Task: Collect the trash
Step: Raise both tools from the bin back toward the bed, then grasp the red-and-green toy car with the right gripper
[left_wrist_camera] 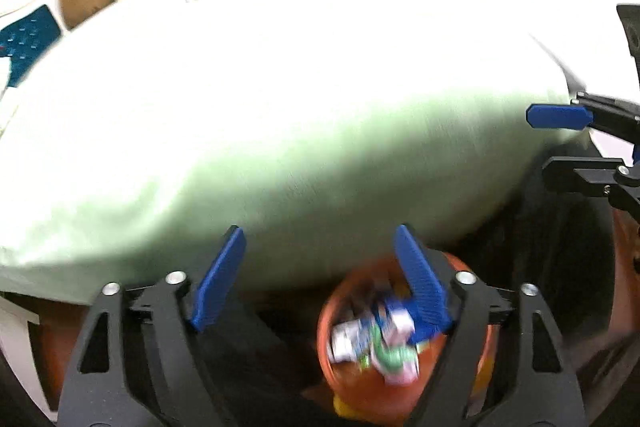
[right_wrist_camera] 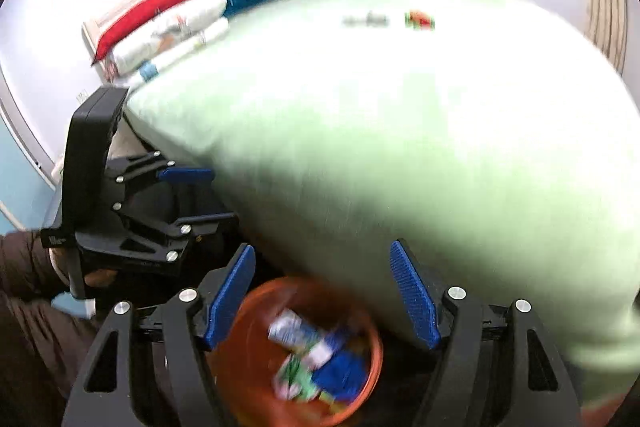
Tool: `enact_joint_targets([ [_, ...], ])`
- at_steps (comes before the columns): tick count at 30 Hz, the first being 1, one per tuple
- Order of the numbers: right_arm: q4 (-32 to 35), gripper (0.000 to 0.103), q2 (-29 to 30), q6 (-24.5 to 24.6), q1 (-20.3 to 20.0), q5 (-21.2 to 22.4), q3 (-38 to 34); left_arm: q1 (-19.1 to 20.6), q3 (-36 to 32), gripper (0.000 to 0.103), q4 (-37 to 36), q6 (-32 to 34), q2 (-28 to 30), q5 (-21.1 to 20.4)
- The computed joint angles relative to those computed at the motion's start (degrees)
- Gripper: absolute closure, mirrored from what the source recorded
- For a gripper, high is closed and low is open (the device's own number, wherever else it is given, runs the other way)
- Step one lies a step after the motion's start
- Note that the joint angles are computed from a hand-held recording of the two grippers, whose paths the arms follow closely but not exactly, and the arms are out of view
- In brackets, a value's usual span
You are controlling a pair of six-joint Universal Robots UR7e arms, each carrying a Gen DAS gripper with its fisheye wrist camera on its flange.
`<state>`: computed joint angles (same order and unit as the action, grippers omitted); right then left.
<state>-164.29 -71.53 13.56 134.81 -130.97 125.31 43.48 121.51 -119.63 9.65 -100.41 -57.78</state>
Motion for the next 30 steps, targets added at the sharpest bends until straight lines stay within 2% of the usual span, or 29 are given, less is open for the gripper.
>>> enact_joint_targets([
  [6,-8.72,0.033,3.20,-10.65,-4.02,-0.68,-6.51,2.39,-5.67,0.024,-10.95,-0.38,7.25,-0.05],
  [15,-16.70,0.033,12.92,-24.86,-10.70,-3.41,-20.81,4.34,-14.26,0.017,-22.91,1.67,20.14,4.09],
  [22,-12.38,0.032,19.77,-30.66,-16.10,-5.59,-33.48,7.08,-23.51,0.014,-23.48,0.25,28.66,5.21],
  [30,-3.45,0.032,24.71,-30.80,-21.12,-2.26,-43.89,9.19,-30.26,0.014,-21.77,-1.95,35.09,6.89],
])
